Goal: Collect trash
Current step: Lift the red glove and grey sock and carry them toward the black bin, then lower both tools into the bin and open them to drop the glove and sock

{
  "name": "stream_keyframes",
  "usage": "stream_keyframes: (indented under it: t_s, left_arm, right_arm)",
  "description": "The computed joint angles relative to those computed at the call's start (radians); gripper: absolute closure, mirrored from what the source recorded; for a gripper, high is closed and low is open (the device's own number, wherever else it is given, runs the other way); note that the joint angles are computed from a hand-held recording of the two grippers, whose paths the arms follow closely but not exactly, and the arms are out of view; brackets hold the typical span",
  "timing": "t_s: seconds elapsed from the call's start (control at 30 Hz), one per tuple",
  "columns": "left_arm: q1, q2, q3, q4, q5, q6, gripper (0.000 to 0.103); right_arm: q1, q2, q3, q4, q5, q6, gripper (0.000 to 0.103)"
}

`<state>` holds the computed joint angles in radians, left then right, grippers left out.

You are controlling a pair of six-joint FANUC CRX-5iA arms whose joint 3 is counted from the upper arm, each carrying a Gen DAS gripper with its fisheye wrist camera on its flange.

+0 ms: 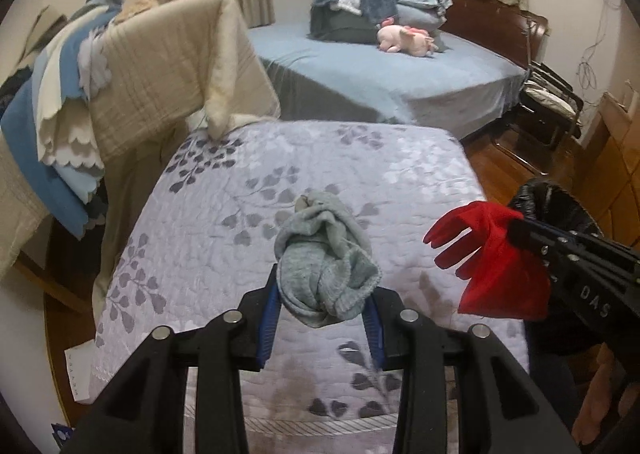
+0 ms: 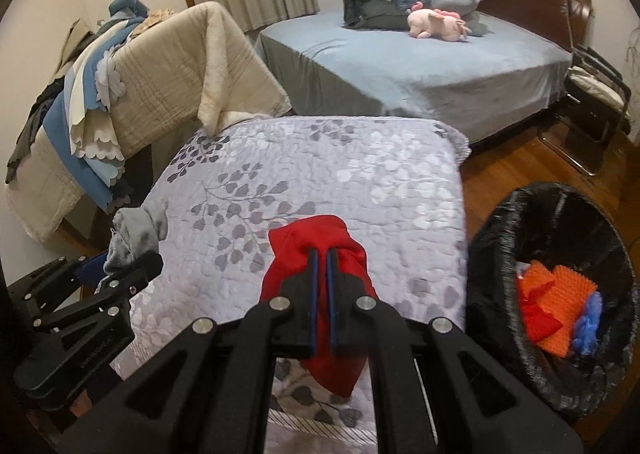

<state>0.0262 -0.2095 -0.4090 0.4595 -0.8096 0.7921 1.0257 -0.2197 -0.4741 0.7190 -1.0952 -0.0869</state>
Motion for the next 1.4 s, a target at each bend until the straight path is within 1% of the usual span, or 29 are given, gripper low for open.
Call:
stream_keyframes:
  t_s: [0.13, 0.27, 0.37, 0.57, 0.73, 0.8, 0.9, 1.0, 1.07, 1.17, 1.3, 1.37, 1.4]
  left_arm:
    - [-0.039, -0.025, 0.007, -0.017, -0.015, 0.043, 0.066]
    - [-0.081, -0.047, 0.014, -0.033, -0.029, 0.097, 0.066]
    - [-0.113, -0.060, 0.011, -0.032, -0.031, 0.116, 0.066]
    - [-0.221, -0.060, 0.032, -0.058, -0.024, 0.175, 0.066]
    - [-0.331, -0.027, 0.076, -0.107, -0.017, 0.273, 0.066]
    - [-0.377, -0.009, 0.096, -0.136, -0.010, 0.321, 0.066]
    - [-0.447, 0.028, 0.131, -0.176, 0.002, 0.394, 0.066]
    - [-0.518, 0.072, 0.172, -0.221, 0.018, 0.475, 0.066]
    - [-0.553, 0.097, 0.193, -0.233, 0.027, 0.509, 0.066]
    - [-0.619, 0.147, 0.239, -0.273, 0.042, 0.577, 0.066]
    - [-0.681, 0.214, 0.293, -0.308, 0.060, 0.621, 0.065]
    - [-0.702, 0.257, 0.317, -0.306, 0.058, 0.612, 0.060]
    - [-0.714, 0.293, 0.343, -0.322, 0.040, 0.609, 0.052]
  right_arm:
    - [0.032, -0.061, -0.031, 0.005, -0.063, -0.020, 0.099]
    - [0.068, -0.127, -0.058, 0.004, -0.141, -0.030, 0.099]
    - [0.098, -0.179, -0.076, 0.005, -0.208, -0.040, 0.099]
    - [0.162, -0.286, -0.116, 0.017, -0.359, -0.069, 0.099]
    - [0.205, -0.388, -0.165, 0.016, -0.473, -0.094, 0.099]
    - [0.207, -0.430, -0.185, 0.007, -0.510, -0.088, 0.099]
    - [0.198, -0.486, -0.213, -0.008, -0.559, -0.075, 0.099]
    - [0.182, -0.537, -0.241, -0.022, -0.586, -0.067, 0.099]
    - [0.167, -0.580, -0.262, -0.030, -0.603, -0.060, 0.099]
    - [0.122, -0.620, -0.286, -0.038, -0.599, -0.038, 0.099]
    - [0.050, -0.658, -0.317, -0.041, -0.576, -0.001, 0.099]
    - [-0.007, -0.661, -0.331, -0.050, -0.547, 0.027, 0.092]
    - [-0.038, -0.658, -0.336, -0.056, -0.536, 0.035, 0.087]
